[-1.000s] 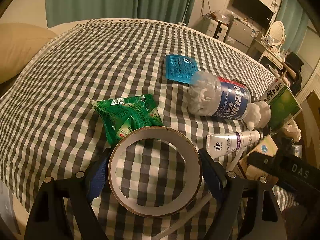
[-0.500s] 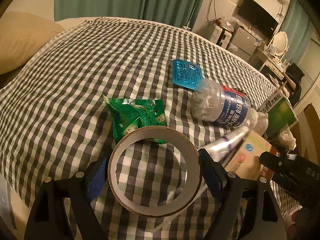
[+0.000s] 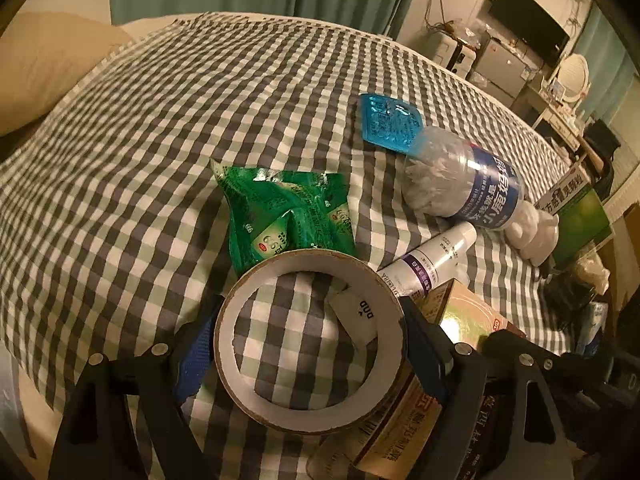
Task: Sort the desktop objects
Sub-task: 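Lift the tape roll with the left tool while the right tool lifts the Amoxicillin box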
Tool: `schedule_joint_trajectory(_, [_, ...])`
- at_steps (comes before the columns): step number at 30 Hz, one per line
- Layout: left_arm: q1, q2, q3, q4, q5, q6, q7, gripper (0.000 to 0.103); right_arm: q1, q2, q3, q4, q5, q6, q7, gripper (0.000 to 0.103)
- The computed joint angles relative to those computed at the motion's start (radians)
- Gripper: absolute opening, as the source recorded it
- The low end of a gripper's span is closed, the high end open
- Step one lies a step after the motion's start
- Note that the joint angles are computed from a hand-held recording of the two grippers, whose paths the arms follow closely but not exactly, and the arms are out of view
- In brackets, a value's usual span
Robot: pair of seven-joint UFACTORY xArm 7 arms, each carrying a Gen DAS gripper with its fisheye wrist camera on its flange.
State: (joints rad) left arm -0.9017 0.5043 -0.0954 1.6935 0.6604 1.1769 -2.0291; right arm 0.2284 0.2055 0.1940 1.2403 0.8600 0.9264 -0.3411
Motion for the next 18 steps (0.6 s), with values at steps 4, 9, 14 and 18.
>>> schedule_joint_trajectory(4, [0.002,-0.014,-0.001,-0.023,0.0,-0.007,-0.026,0.085,-0.014,-0.043,0.0,-0.016,0.057,0.008,-0.058,0.035])
schedule_joint_trajectory(9, [0.006,-0.004,-0.008,-0.006,-0.018,0.013,-0.008,0.085,-0.001,-0.088,-0.01,-0.041,0.083,0.041,-0.151,0.034])
schedule_joint_trajectory(14, [0.006,-0.003,-0.007,-0.004,-0.022,0.015,-0.003,0.085,0.012,-0.058,-0.015,-0.044,0.073,0.064,-0.123,0.033])
schedule_joint_trajectory(18, [0.002,-0.016,-0.003,-0.024,-0.009,0.004,-0.018,0.084,0.03,-0.076,-0.009,-0.037,0.017,0.022,-0.148,0.031])
